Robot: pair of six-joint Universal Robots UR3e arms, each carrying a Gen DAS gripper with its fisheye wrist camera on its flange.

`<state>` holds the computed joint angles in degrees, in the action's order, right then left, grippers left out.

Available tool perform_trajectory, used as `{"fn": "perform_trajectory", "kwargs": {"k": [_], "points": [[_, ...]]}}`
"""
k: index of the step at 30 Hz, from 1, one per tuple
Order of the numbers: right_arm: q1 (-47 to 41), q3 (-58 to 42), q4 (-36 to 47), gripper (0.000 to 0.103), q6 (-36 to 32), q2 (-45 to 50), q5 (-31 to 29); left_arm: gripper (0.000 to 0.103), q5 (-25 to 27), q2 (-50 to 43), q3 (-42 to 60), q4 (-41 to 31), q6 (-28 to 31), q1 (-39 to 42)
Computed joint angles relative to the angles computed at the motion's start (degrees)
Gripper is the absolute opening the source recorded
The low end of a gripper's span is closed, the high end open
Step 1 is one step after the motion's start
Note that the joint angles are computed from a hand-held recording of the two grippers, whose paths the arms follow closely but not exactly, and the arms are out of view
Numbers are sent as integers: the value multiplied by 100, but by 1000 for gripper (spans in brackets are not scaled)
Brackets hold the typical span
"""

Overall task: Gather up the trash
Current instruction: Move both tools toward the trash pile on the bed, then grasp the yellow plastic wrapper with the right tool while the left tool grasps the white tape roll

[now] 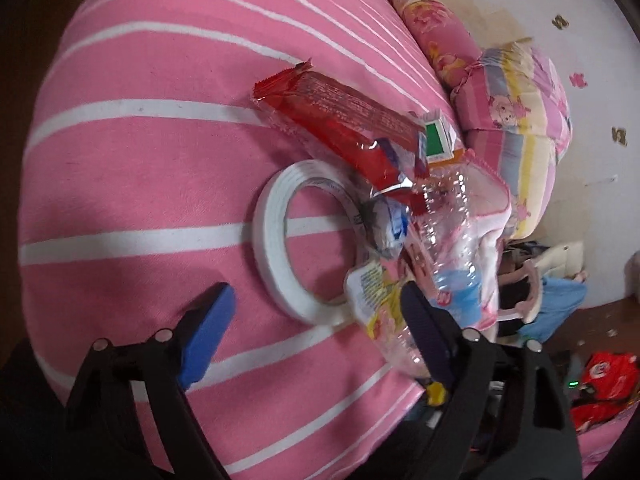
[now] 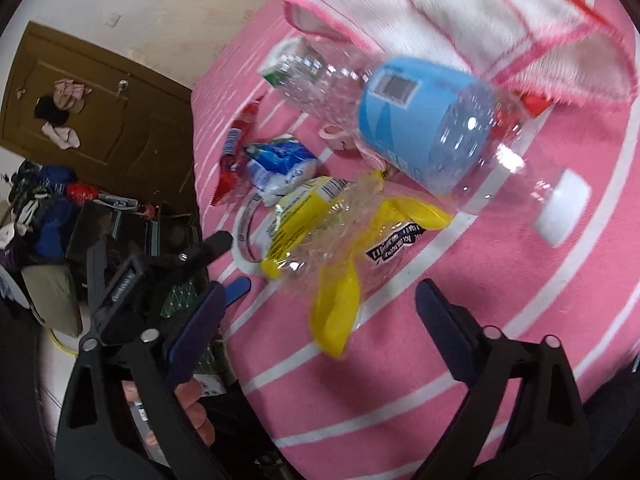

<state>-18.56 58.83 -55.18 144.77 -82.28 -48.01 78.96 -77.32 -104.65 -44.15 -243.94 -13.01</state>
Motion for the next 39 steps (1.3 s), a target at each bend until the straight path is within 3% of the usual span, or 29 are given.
{"fn": "perform_trajectory", "kwargs": {"k": [5, 8, 10, 11, 12, 13, 16, 26, 31, 39], "points": [[10, 242, -313, 83, 277, 88, 43, 76, -566, -93, -332, 574, -70, 419], [75, 242, -539, 72, 450, 134, 31, 64, -584, -103, -367, 564, -84, 502], [103, 206, -605, 55, 512, 168, -21, 41, -515, -88, -343, 430, -77, 503], [92, 208, -603, 54, 519, 158, -33, 35, -507, -53, -390, 410, -98, 523], [48, 256, -592, 51, 498, 121, 1, 23, -577, 38, -539, 485, -141, 589], [8, 284, -570, 43, 450, 78, 16, 15, -652, 91, -635, 542, -165, 641], [-89, 357, -519, 35, 257, -113, 33, 14, -851, 311, -971, 811, -261, 776], [-583, 56, 639, 32, -659, -648, 282, 10, -369, 916, -1102, 911, -683, 282], [-913, -478, 1573, 32, -1330, -821, 388, 10, 444, 1060, -684, 558, -814, -325], [-1303, -1444, 3020, 32, -2074, -912, 530, 10, 1509, 987, -292, 621, -1451, -1480]]}}
